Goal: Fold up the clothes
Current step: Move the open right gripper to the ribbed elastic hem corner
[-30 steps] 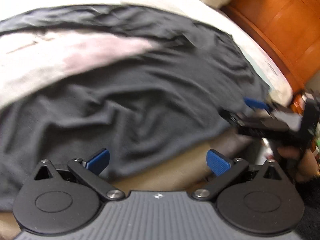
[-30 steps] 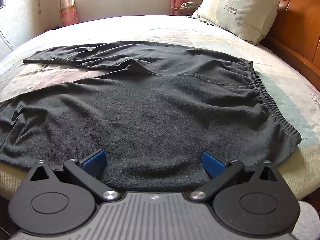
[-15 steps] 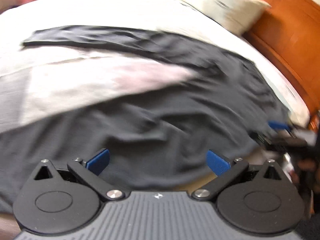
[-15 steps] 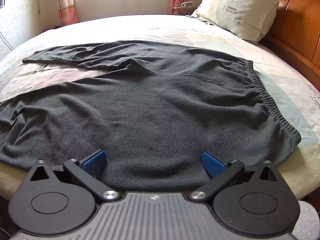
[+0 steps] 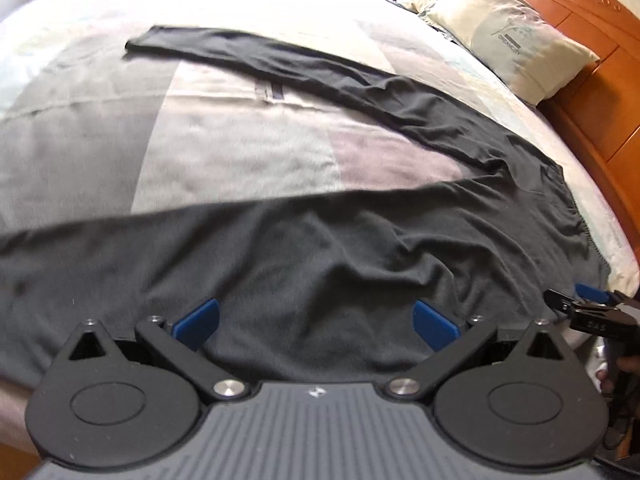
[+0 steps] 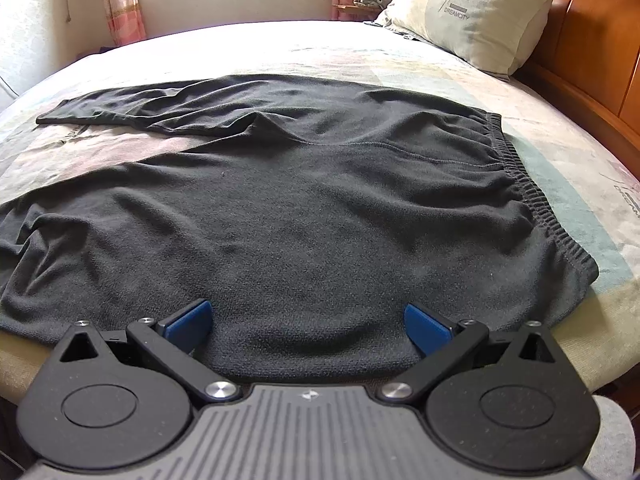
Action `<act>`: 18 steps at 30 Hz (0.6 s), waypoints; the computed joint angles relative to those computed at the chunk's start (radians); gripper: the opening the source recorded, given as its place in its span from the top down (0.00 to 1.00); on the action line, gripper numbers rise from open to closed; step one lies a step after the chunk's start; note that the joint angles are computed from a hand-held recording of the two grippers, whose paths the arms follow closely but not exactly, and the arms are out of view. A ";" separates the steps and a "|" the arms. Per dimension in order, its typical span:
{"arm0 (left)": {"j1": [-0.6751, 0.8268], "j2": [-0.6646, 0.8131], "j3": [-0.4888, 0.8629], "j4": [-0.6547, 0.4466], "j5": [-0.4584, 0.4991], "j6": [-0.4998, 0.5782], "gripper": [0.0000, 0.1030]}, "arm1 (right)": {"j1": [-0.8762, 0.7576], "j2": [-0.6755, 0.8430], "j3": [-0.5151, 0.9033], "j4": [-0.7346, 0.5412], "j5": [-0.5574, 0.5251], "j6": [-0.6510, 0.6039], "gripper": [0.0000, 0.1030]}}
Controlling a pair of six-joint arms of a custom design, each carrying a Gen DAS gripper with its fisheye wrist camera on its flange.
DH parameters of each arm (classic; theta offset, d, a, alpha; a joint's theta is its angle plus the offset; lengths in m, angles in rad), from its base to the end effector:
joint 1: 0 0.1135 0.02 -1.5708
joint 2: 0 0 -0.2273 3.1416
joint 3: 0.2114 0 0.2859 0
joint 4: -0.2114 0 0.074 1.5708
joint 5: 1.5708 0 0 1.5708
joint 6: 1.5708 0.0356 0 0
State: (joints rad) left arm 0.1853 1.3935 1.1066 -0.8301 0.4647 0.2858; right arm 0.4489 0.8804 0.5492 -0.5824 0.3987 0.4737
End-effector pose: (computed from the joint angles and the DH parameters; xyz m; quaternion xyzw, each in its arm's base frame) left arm 0.3090 0.0417 0.2206 0.0994 0.9444 -0.1671 0.2652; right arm 0.2081 0.0849 0.1700 0.0754 0.9269 -0.0270 0.3667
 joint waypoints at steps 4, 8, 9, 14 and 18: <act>-0.016 0.039 0.005 -0.012 -0.005 -0.007 0.01 | 0.001 0.000 0.002 -0.005 0.001 0.004 0.00; -0.002 0.012 -0.046 0.028 0.018 0.012 0.01 | -0.001 0.006 0.010 -0.013 -0.001 0.009 0.00; 0.004 0.017 -0.043 0.027 0.028 0.013 0.01 | -0.002 0.008 0.012 -0.014 -0.002 0.010 0.00; 0.009 0.034 -0.029 0.021 0.037 0.023 0.01 | -0.006 0.016 0.019 -0.020 -0.008 0.010 0.00; -0.005 0.018 -0.044 0.035 0.012 0.028 0.01 | -0.004 0.001 0.004 -0.009 -0.005 -0.001 0.00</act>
State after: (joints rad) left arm 0.1801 1.4114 1.0626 -0.7947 0.4762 0.3134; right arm 0.4451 0.8810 0.5529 -0.5912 0.3937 0.4726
